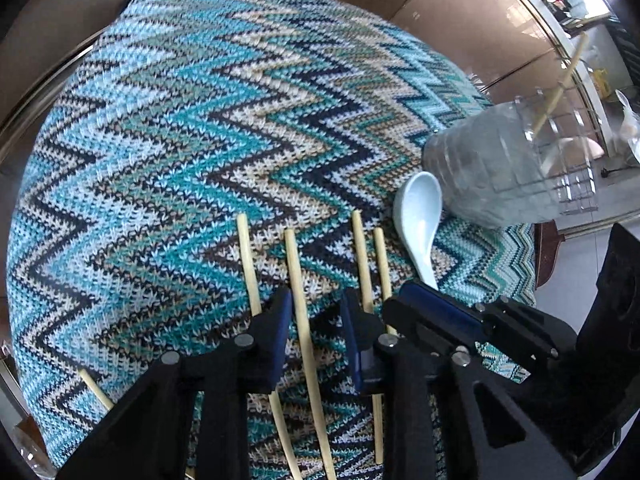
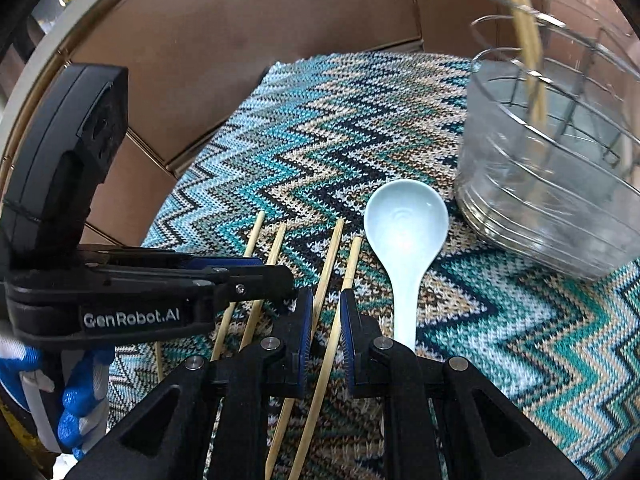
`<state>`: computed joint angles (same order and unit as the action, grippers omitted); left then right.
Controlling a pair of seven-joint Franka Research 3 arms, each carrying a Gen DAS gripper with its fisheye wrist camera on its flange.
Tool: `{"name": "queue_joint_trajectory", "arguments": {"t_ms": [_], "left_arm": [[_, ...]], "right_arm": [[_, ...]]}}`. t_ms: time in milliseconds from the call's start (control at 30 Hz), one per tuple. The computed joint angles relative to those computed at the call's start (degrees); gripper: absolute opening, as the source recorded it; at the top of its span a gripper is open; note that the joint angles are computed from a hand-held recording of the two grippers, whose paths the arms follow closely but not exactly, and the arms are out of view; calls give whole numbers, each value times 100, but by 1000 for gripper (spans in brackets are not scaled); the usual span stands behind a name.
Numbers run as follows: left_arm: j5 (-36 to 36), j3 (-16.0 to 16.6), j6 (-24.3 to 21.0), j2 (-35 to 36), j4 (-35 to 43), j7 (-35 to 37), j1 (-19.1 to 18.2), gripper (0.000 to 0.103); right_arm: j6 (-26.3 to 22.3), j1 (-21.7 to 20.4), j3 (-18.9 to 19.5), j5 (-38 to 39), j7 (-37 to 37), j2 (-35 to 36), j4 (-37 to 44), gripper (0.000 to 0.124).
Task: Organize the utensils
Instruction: 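Grasp a wooden chopstick with the left tool while the right tool grasps another chopstick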
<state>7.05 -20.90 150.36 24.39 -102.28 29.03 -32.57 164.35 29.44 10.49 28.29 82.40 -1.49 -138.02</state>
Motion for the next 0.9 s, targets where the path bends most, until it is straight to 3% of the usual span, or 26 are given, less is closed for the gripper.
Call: {"name": "queue_joint_trajectory", "arguments": {"t_ms": [233,400,633,900], "left_arm": [[-189,-54,0,32,13,111,100,16],[-208,-28,-192,13,53,150,112,9],[-55,71,-279,28,107,-24,6,5],[213,119,-39,-223,-166,-464,-119,5]], "right_arm": [[-280,-79,-30,-801,598,352,354,14],[-329,-120,-10,-485,466,414,402,11],[-183,-92,-33,-914,982,315,257,6],[-16,-74,-13,-854,1069,-197,-181,5]]}}
